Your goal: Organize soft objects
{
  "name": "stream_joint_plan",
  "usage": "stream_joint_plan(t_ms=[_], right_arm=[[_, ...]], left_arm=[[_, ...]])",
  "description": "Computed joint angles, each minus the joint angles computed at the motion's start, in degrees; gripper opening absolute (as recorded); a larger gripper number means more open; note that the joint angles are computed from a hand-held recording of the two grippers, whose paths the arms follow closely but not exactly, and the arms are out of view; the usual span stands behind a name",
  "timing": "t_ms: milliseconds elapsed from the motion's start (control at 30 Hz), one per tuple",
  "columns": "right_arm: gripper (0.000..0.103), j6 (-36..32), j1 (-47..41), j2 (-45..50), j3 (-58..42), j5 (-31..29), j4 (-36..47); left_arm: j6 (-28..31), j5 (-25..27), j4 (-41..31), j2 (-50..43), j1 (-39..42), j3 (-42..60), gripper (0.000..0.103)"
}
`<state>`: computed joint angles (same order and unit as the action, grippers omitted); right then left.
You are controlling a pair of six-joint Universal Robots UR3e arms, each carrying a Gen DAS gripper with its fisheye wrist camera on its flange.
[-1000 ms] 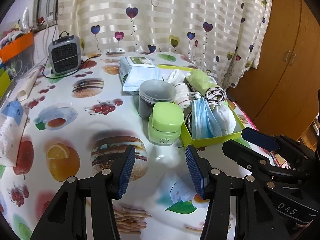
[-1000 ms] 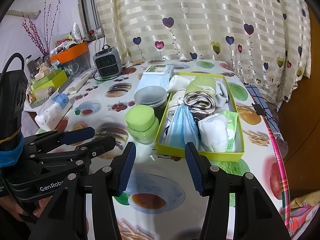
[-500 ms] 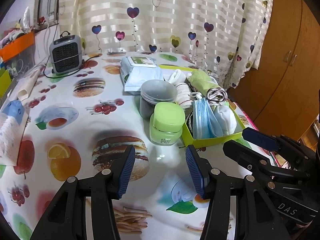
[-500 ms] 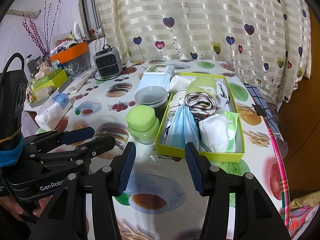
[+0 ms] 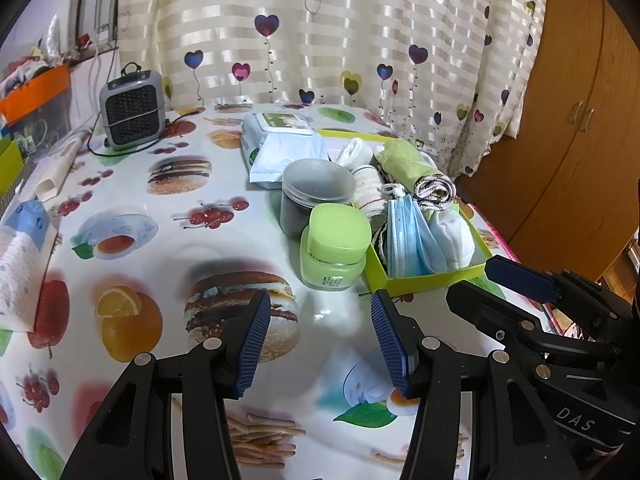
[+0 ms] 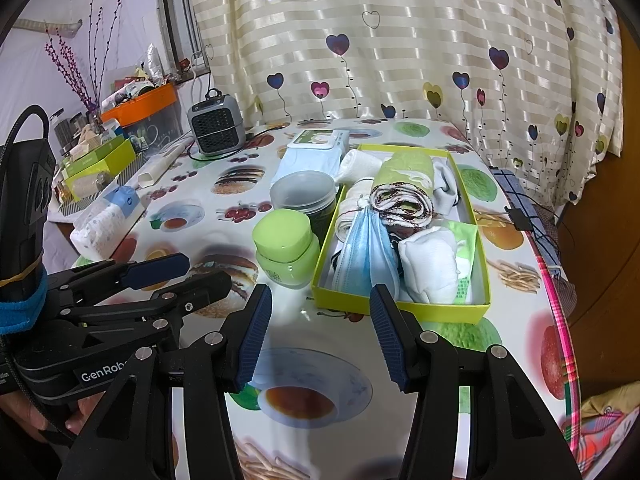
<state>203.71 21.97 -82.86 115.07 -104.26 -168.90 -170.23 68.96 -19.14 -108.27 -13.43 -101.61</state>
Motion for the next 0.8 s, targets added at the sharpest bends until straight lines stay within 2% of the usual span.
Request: stream_joint_plan(t_ms=[800], right_arm=[[0.052, 0.0, 0.0, 0.2, 0.1, 0.0, -0.2]], left_arm=[[0.3, 0.1, -0.3, 0.2, 0.4, -0.1, 0.052]])
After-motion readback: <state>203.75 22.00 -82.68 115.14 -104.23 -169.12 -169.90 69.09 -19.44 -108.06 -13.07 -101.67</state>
